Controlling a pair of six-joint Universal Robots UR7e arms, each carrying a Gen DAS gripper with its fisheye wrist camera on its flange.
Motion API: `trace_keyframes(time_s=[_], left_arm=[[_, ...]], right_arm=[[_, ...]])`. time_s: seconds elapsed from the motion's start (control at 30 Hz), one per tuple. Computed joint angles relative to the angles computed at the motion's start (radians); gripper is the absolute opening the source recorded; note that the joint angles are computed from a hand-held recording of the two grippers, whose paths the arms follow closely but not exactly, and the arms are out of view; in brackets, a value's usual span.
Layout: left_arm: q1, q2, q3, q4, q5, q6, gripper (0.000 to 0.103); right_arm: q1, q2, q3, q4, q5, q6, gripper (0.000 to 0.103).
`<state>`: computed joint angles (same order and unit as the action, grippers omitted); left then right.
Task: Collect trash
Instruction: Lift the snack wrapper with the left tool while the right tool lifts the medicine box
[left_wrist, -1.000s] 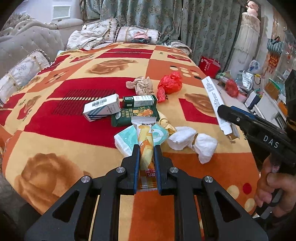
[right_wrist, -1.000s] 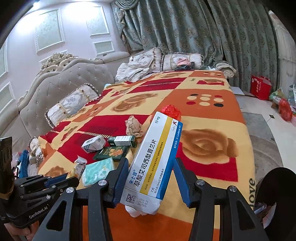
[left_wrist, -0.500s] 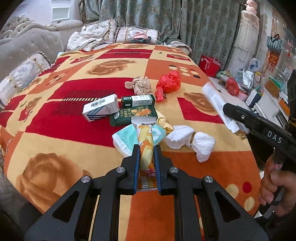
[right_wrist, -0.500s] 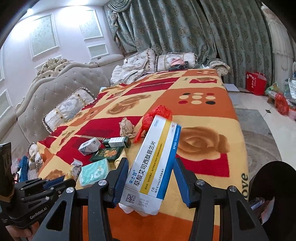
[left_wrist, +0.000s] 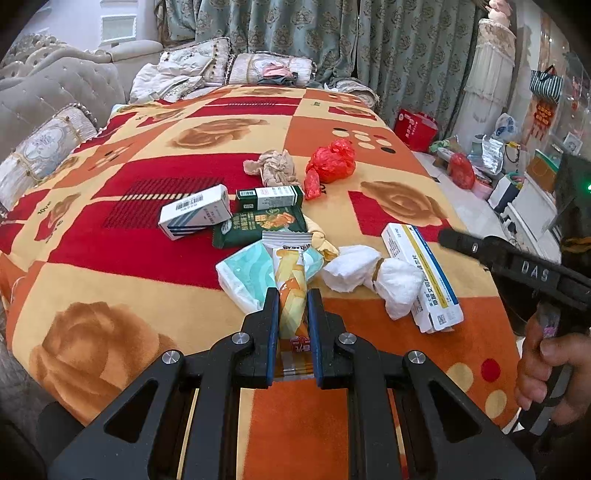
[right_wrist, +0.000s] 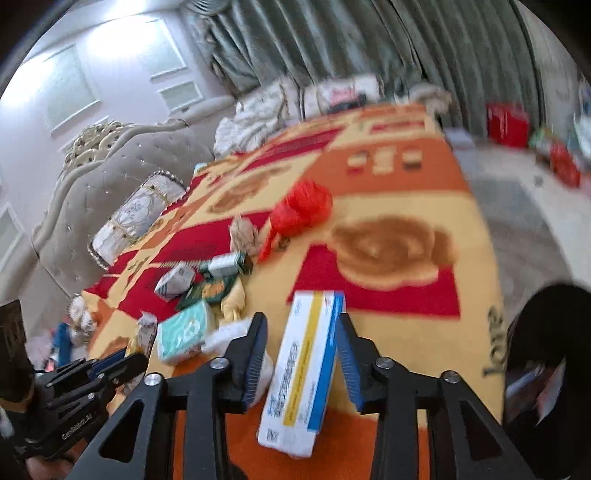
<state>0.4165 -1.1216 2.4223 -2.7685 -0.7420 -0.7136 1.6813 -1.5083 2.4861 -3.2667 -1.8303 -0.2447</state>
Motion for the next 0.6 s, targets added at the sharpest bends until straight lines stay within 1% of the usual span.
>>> trace_keyframes(time_s=[0.03,0.07,0.1,0.2,0.27,0.37,0.47,0.6], left_arm=[[-0.001,0.002,0.0,-0.002,-0.002,-0.003,0.013],[-0.001,0.003,0.001,-0.006,-0.006,-0.003,0.013],[-0.002,0.007,0.0,-0.008,-0.01,-0.003,0.013],[-0.005,0.011,0.0,-0.013,-0.02,-0.002,0.013],[-0.007,0.009,0.002,-0.015,-0.022,0.0,0.013],[-0.007,0.003,0.001,-0.01,-0.021,-0.001,0.013],[-0.01,0.003,0.002,-0.008,-0.015,0.0,0.013],[-0.009,0.003,0.002,-0.011,-0.016,0.005,0.013]], right_arm=[[-0.009,-0.008,-0.001,0.035,0.003,0.005,0.044],[-0.012,-0.01,0.0,0.049,0.002,0.002,0.044],[-0.002,-0.003,-0.001,0.068,-0.019,-0.01,0.044],[0.036,0.037,-0.006,0.068,-0.098,-0.042,0.044],[0.043,0.058,-0.007,0.061,-0.131,-0.054,0.044],[0.038,0.08,-0.015,0.054,-0.13,-0.061,0.044],[0.058,0.126,-0.031,0.033,-0.179,-0.075,0.044],[0.079,0.176,-0.045,-0.002,-0.223,-0.102,0.044]])
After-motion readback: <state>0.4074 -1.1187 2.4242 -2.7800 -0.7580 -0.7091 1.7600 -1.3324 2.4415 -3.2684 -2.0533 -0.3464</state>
